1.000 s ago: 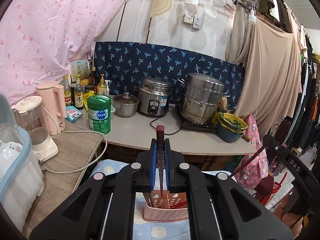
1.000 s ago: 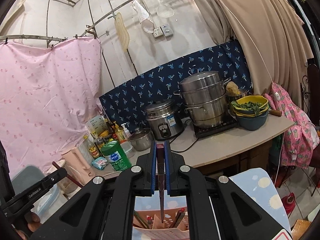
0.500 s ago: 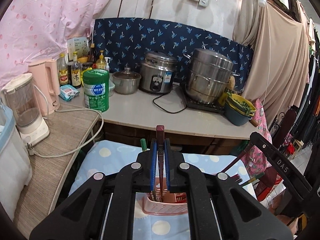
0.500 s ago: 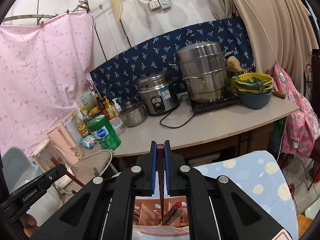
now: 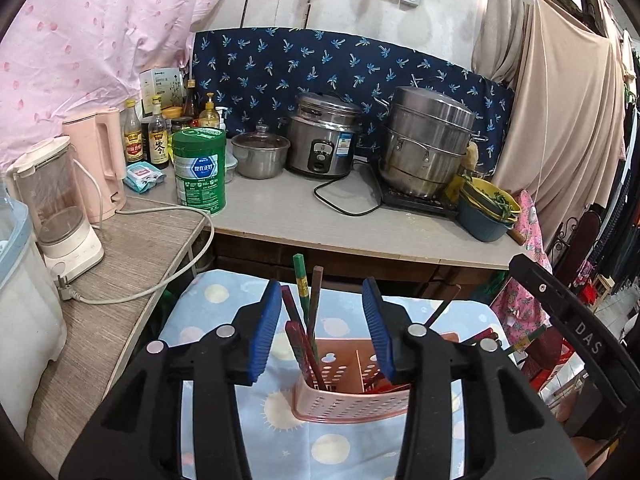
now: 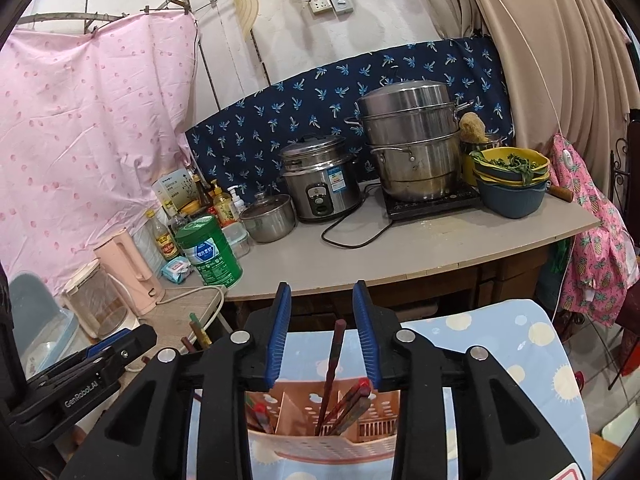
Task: Organize utensils
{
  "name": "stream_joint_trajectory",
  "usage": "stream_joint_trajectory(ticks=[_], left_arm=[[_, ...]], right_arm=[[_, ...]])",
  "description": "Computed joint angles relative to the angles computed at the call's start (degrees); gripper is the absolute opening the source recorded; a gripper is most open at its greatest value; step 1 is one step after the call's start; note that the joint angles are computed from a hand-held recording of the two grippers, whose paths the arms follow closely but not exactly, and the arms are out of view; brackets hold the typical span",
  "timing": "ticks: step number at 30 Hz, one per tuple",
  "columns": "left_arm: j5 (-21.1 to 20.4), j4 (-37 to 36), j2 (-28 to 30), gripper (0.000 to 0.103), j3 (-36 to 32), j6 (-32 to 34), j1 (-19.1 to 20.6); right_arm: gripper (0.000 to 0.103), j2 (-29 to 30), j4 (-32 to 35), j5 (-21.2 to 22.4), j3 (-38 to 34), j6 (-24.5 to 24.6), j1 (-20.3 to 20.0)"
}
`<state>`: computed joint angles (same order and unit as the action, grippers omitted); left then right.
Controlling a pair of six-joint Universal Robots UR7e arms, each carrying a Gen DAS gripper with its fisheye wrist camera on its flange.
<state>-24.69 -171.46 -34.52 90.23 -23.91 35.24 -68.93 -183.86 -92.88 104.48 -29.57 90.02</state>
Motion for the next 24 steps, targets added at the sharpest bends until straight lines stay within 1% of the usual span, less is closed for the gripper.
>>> stream_joint_trajectory(ticks=[4, 7, 13, 14, 16, 18, 20, 24], left_arm=[[1.85, 0.11, -0.12, 0.048, 0.93, -0.10, -1.06], [2.85, 0.51, -0.49, 0.050, 1.94, -0.66, -2.02], [5.41, 2.96, -1.67, 0.058, 4.90, -3.87, -4.43], [5.74, 3.90, -1.97, 0.063, 5.54, -4.95, -4.89], [6.80, 6.27, -2.54, 0.068, 6.67, -7.60, -5.75], [7.73, 8.10, -3.05, 0.068, 8.08, -9.68, -6.73], [8.33, 12.64, -4.05, 0.071, 9.48, -14.06, -7.55], [8.69, 19.42, -6.13, 0.075, 12.57, -21.51, -9.10]], right_arm=[[0.040, -1.58, -1.53, -0.12, 2.41, -1.20, 0.26], [0.044, -2.95, -3.40, -0.91, 4.69, -2.79, 0.61], [0.051, -6.56, -5.19, -1.04, 9.57, -4.77, 0.63], [0.054, -7.22, -5.61, -1.18, 10.54, -5.29, 0.65], [0.056, -8.35, -6.46, -1.39, 12.30, -5.98, 0.58], [0.058, -9.73, -7.39, -1.75, 14.44, -6.65, 0.41], [0.061, -10.98, -7.91, -1.85, 16.21, -6.98, 0.10], [0.062, -13.96, -8.52, -1.66, 20.11, -7.91, -0.97]])
